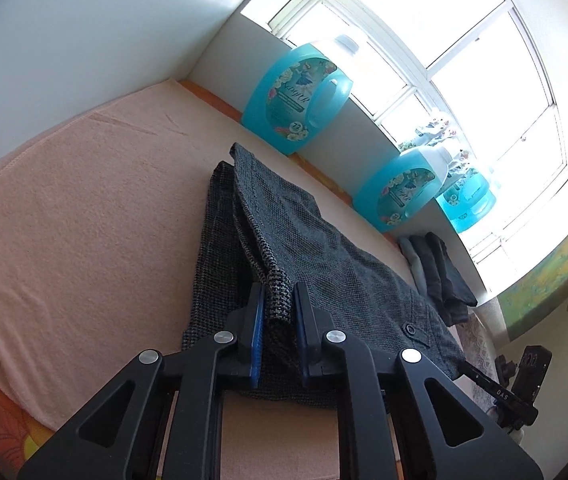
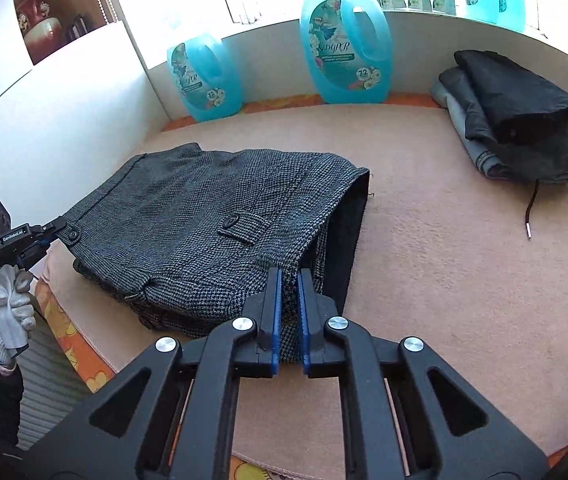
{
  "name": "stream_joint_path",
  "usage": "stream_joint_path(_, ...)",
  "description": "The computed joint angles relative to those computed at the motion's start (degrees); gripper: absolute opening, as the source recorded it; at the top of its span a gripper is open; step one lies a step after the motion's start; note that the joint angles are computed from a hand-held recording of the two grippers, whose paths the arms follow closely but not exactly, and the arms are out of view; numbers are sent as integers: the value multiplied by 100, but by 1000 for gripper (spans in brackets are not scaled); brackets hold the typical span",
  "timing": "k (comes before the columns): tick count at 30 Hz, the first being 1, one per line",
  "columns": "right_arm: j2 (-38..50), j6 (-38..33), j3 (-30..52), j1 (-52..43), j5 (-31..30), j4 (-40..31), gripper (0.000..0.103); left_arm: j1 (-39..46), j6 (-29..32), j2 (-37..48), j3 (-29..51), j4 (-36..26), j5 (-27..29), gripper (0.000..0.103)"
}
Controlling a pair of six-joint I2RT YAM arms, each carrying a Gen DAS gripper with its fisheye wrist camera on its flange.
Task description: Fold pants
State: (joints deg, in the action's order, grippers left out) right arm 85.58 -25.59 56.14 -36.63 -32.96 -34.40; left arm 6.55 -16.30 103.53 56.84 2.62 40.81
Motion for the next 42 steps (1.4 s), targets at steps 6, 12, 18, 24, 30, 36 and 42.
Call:
stream_joint_path(6, 410, -4, -141, -120, 162, 137, 7, -88, 72, 30, -381, 179, -222, 12)
stream_joint_path(12, 550, -100, -346, 17, 430, 330, 7, -26, 235, 249, -386, 79, -289, 12)
stream_joint_path(18, 29, -329, -360, 300, 1012, 288, 14, -41, 709, -18, -254, -444, -752, 17)
stream_joint_path(24, -298, -337, 95, 505, 893, 83, 37, 0, 1173, -563, -273, -626, -1274, 19)
stream_joint_path(30, 180, -60, 1119, 1051, 514, -108, 39, -274, 1382, -571, 166, -846, -1360, 27)
stream_joint_path(36, 1738, 178, 2996, 1838, 253, -713, 40, -709, 1408, -116, 695, -963, -1478, 29)
stream_joint_path(42, 3848, 400, 5502, 2583, 496, -1727, 40, -1002, 1607, 469, 1153, -1110, -1815, 29)
